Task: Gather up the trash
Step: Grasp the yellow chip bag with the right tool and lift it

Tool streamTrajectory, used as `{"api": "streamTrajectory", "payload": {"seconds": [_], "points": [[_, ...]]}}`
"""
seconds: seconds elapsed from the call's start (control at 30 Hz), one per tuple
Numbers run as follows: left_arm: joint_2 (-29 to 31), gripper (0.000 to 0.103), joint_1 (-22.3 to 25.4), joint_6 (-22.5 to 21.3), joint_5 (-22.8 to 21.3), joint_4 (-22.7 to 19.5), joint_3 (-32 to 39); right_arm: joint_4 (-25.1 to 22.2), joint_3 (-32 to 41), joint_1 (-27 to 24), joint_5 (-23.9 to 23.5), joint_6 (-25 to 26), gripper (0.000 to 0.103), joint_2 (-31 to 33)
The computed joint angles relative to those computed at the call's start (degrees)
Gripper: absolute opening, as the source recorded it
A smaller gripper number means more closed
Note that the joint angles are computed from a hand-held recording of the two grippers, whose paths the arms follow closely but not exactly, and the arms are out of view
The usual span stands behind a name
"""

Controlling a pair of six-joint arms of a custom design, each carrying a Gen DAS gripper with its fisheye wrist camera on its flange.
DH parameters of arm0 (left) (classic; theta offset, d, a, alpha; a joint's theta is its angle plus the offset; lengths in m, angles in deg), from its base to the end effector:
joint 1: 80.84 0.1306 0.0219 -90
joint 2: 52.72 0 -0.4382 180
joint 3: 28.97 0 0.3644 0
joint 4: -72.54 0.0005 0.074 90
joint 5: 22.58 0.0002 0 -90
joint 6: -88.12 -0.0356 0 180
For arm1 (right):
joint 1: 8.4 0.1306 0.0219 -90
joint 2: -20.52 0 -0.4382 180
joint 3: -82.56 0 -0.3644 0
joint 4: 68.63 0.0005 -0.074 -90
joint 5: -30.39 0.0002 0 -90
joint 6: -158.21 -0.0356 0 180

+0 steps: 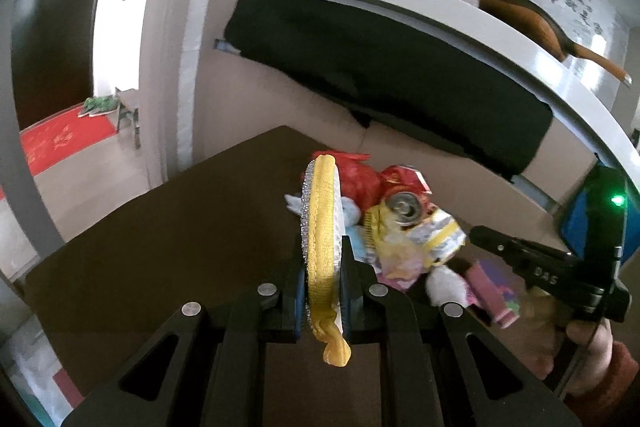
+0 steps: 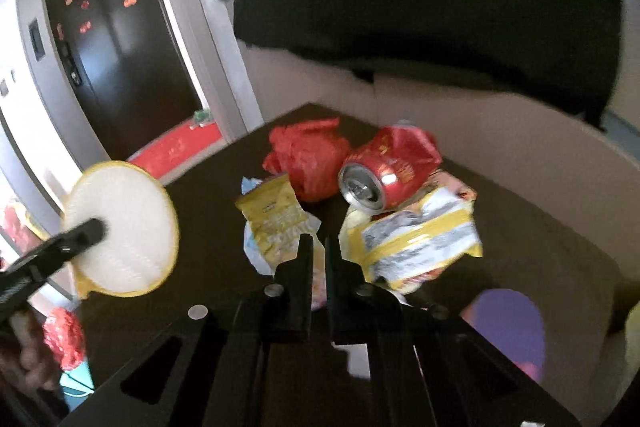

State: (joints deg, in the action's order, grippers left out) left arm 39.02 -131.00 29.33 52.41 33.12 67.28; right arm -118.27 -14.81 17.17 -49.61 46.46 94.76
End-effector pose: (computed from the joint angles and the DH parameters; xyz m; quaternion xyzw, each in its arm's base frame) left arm 0.3188 -0.3685 0.5351 0.0851 0.8770 -0.2111 0.4232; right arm 0.3143 0.1430 0.5334 0.0057 0.9081 0.0923 0.4084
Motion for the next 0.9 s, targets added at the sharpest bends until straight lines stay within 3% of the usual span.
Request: {"api": "streamTrajectory", "payload": {"seconds": [0.17,0.23,0.27,0.3,0.57,0.77,0.83,0.87,0.9], "points": [[0.8,0.014,-0.6,0.4,-0.4,-0.9,1.6,-0.9,-1.4,-0.3,-4.2,2.9,0.01,-2.9],[0.6,0.014,-0.4,1.0,-0.7,-1.6,1.4,-1.1,-1.6,0.9,-4.1,4.2,0.024,-2.4],[0.4,0.014,-0.2,1.2,-0.6,-1.8,1.2,-0.7,-1.9,1.3,-4.2,4.7,0.038,-1.9],[0.2,0.014,0.1,1.4,-0.6,-2.1,1.0,0.4,-2.3,1.5,-4.2,5.1,0.043,-1.5],[-1.4,0.014,2.1,1.8,-1.1,-1.5,-2.2,2.1,1.3,2.6,2.6,4.3,0.043,8.1],[-1.4,0.014,3.1,2.5,0.5,-0.7,-3.7,-3.1,6.3,2.7,10.2,3.3,0.041,16.4],[-1.4,0.014,3.2,2.5,0.8,-0.6,-3.8,-3.9,6.3,1.8,8.7,2.2,0.036,16.9],[-1.3,0.014,3.1,2.6,0.7,-0.6,-3.8,-3.1,5.5,1.1,6.6,1.7,0.024,16.3],[-1.3,0.014,3.1,2.5,0.7,-0.6,-3.6,-2.4,4.8,0.8,5.5,1.2,0.018,15.2]]}}
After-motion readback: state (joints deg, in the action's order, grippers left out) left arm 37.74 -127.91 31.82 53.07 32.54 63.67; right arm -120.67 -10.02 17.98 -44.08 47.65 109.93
